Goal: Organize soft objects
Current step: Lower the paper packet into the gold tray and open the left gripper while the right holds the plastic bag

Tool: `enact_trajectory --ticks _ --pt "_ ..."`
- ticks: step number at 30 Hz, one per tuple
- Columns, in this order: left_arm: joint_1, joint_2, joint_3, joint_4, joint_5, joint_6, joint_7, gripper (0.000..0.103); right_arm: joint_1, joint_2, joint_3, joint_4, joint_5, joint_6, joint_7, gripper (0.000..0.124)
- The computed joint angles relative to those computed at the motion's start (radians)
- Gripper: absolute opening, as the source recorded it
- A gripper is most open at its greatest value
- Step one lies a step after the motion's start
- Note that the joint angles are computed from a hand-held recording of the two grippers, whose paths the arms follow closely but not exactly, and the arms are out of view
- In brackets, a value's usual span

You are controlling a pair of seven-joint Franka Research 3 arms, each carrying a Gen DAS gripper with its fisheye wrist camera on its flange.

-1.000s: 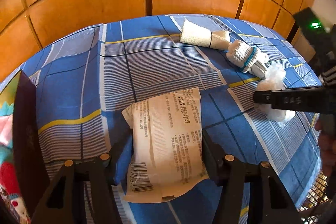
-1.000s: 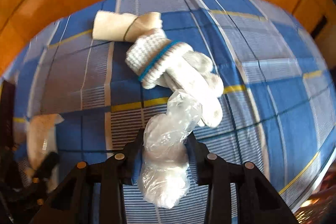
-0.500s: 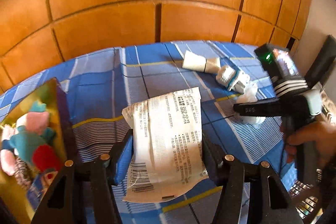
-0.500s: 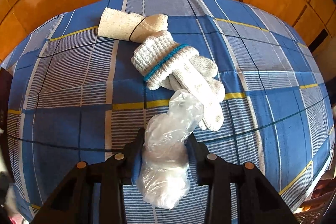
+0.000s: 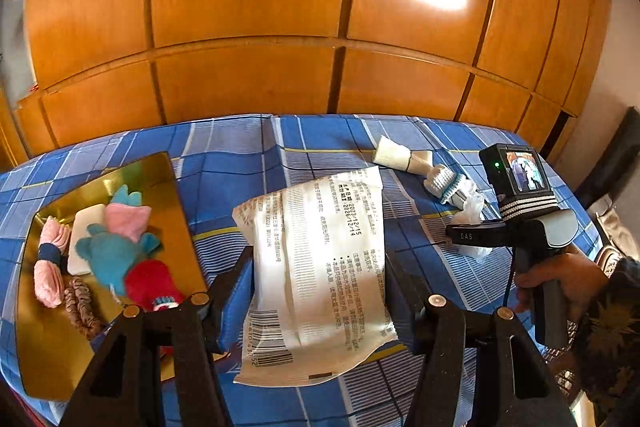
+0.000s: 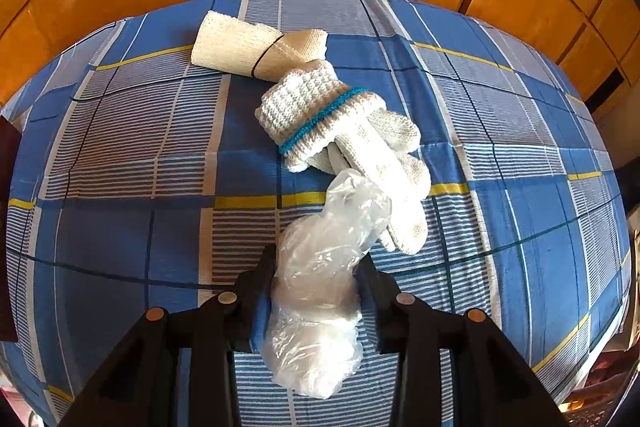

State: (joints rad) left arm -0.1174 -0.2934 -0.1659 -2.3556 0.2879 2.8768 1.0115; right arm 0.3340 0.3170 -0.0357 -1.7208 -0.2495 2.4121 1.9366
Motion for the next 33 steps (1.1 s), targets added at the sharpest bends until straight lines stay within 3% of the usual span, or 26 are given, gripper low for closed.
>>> enact_trajectory --ticks 10,24,29,33 --pt "-0.017 -0.055 0.036 -0.054 -0.059 -0.002 0.023 0.060 0.022 0.020 -0.006 0.019 -0.042 0.001 0.019 0.036" --pt "0.032 -0.183 0.072 -0.155 -0.079 -0.018 0.015 0.060 0.037 0.030 -0.015 0.025 -0.074 0.004 0.020 0.036" --pt "0.090 -0.267 0.102 -0.216 -0.087 -0.048 -0.011 0.060 0.045 0.019 -0.014 0.013 -0.098 0.003 0.033 0.036" --pt "0.196 -0.323 0.103 -0.267 -0.050 -0.098 -0.061 0.060 0.047 0.016 -0.012 0.010 -0.111 0.001 0.038 0.036"
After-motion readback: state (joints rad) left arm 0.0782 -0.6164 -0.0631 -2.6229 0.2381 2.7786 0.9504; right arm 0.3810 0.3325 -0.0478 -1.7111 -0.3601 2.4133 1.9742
